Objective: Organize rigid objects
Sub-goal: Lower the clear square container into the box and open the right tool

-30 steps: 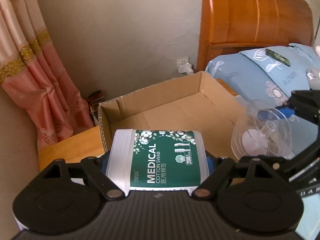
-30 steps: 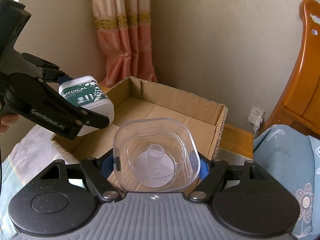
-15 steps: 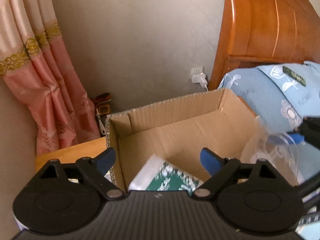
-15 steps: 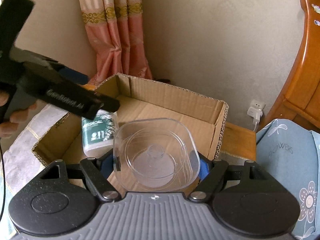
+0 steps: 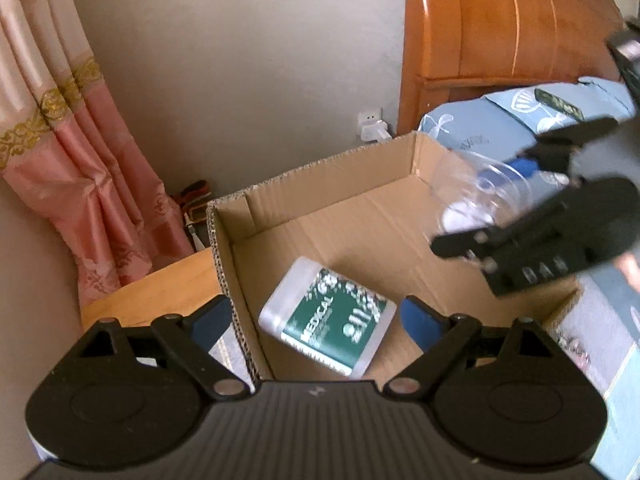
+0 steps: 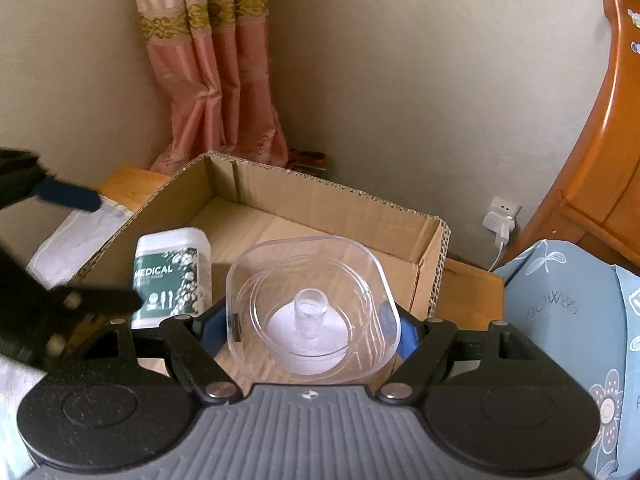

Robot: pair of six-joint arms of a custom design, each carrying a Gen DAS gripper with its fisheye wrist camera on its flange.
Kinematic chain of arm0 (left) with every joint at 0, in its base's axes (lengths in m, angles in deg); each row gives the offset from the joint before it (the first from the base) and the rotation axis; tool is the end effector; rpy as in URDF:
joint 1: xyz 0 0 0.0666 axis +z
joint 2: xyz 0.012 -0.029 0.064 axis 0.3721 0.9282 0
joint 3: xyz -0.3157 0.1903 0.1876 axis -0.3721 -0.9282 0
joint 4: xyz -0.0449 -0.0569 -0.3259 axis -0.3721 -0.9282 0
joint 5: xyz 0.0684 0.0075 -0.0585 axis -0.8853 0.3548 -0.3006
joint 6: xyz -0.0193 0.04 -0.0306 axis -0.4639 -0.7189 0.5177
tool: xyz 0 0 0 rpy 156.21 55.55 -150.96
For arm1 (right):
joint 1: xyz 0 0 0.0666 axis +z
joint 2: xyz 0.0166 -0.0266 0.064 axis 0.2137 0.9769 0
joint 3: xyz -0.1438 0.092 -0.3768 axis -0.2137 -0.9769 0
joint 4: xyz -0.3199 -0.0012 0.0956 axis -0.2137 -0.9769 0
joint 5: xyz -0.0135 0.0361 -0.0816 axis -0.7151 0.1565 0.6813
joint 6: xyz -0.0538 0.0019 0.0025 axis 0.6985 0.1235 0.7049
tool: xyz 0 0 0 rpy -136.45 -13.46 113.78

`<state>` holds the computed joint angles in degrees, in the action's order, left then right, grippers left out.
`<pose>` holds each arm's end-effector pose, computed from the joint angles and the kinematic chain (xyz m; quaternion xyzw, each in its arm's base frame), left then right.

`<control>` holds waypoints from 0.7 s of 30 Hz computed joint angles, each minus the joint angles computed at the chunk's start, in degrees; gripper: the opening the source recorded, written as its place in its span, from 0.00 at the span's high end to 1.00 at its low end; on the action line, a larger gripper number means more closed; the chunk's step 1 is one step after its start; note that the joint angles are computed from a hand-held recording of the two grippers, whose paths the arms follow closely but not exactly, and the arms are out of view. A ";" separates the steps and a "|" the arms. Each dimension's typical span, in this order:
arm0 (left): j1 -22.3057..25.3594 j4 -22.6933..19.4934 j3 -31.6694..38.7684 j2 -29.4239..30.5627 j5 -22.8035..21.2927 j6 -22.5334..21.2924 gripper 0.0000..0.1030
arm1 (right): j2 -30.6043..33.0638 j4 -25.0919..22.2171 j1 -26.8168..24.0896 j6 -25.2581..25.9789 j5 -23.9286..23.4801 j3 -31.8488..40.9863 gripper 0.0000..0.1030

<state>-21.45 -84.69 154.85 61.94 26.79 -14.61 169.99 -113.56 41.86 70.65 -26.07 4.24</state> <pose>0.2946 -0.2534 0.4415 -0.0259 0.9424 0.0498 0.3298 0.4381 0.2549 0.4274 -0.3914 0.8577 0.1232 0.3098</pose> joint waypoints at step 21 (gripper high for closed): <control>-5.15 -1.01 -0.76 -1.53 -3.66 3.49 0.11 | -0.28 1.36 2.42 -2.13 5.93 1.26 0.00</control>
